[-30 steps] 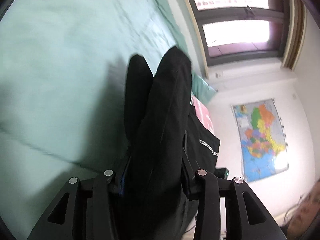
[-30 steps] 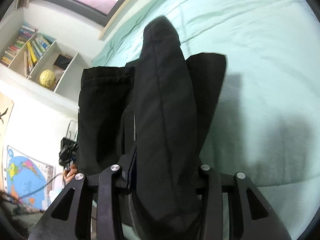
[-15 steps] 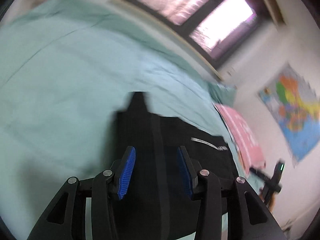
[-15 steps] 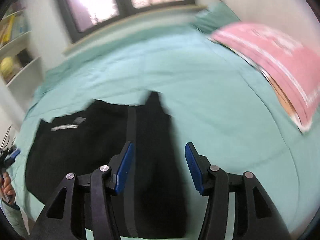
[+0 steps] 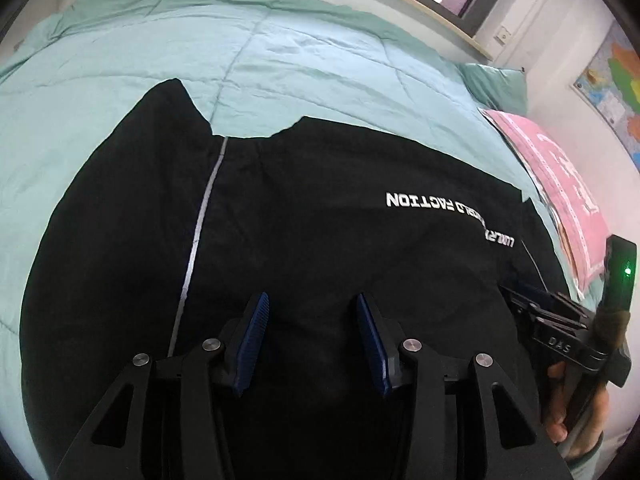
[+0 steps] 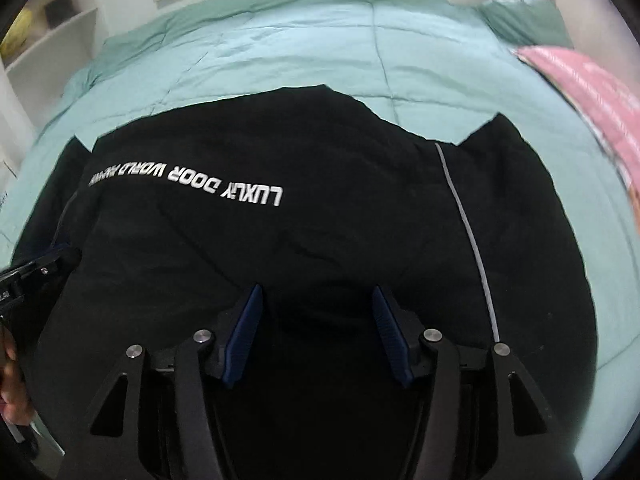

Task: Fold large clothes

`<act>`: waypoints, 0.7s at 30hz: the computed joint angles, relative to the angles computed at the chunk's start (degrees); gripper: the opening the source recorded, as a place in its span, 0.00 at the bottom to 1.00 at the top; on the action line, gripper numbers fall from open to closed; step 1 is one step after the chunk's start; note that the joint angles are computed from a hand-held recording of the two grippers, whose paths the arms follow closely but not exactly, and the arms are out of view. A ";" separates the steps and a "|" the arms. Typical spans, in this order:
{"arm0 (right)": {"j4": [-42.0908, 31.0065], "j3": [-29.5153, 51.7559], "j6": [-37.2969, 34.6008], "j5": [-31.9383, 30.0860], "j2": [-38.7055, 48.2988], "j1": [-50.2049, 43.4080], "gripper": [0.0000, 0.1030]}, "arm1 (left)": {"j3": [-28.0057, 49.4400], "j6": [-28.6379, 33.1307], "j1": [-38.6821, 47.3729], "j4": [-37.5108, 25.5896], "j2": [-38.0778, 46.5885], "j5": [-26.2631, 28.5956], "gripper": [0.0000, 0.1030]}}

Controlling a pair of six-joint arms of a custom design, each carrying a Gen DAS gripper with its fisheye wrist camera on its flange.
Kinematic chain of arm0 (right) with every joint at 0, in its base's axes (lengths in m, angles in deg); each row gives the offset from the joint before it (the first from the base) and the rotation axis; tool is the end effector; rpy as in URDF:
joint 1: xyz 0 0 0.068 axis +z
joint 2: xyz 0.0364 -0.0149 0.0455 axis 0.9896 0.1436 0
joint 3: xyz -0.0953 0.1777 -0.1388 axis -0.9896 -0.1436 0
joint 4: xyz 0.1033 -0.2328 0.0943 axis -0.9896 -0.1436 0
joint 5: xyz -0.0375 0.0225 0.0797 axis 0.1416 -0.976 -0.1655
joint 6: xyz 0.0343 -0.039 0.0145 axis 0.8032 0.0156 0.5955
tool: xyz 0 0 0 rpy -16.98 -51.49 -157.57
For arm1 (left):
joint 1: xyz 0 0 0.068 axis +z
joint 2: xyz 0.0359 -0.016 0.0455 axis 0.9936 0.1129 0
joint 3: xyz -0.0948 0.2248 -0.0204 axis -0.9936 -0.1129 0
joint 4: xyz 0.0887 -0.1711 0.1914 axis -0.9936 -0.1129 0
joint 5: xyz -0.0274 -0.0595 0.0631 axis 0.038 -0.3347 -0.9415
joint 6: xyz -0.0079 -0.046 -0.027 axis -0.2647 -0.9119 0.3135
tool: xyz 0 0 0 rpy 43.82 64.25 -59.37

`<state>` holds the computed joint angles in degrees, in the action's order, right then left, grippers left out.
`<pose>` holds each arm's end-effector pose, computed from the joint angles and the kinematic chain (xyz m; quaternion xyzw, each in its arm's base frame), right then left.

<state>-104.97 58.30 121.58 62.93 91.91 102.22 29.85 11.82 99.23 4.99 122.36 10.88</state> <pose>0.1910 0.0647 0.1577 0.1266 0.9497 0.0472 0.2825 0.3427 0.0765 0.0376 0.1119 0.9374 -0.1971 0.2645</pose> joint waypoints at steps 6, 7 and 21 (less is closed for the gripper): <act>-5.31 0.28 5.00 2.21 -6.83 3.26 0.58 | -8.39 0.02 0.15 4.33 -10.10 -2.25 0.46; -7.73 0.30 5.56 2.75 -9.73 3.64 0.58 | -10.51 0.20 0.77 5.39 -12.94 -1.92 0.46; -35.30 17.42 34.29 28.42 -19.75 39.88 0.74 | -26.80 7.67 14.35 -7.64 -55.18 11.47 0.63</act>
<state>-140.26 75.72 155.87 91.35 72.17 142.11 3.05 19.49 113.59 -2.65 67.17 22.34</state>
